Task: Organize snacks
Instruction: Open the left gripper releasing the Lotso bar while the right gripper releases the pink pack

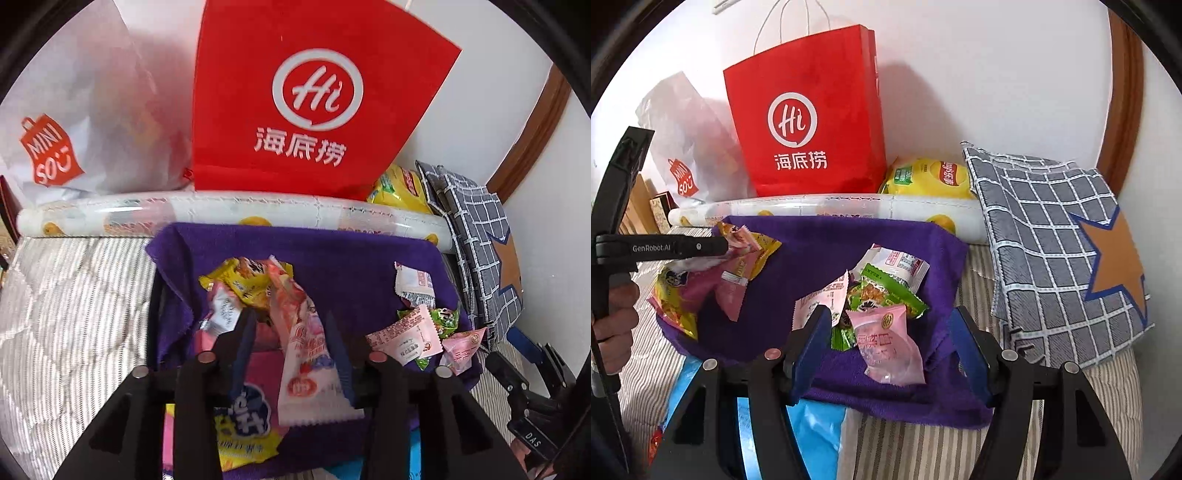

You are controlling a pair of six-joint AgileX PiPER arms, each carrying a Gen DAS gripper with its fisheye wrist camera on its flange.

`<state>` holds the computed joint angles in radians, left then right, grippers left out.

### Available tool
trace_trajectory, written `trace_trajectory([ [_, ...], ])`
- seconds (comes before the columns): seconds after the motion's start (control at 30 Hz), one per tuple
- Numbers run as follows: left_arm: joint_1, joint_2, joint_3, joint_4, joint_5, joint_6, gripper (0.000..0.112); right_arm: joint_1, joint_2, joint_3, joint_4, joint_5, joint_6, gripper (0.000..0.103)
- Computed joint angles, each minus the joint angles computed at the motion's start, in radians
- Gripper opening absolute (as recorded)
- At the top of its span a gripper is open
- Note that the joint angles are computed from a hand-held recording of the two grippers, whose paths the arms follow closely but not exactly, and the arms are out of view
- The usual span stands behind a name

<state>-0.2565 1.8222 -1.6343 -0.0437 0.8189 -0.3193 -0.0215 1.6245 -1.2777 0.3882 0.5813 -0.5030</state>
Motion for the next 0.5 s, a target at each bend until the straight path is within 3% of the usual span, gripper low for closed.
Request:
trace_trajectory([
  [0.5, -0.029, -0.302, 0.255, 0.004, -0.027, 0.004, 0.046, 0.081, -0.281, 0.191, -0.141, 0.041, 0.225, 0.066],
])
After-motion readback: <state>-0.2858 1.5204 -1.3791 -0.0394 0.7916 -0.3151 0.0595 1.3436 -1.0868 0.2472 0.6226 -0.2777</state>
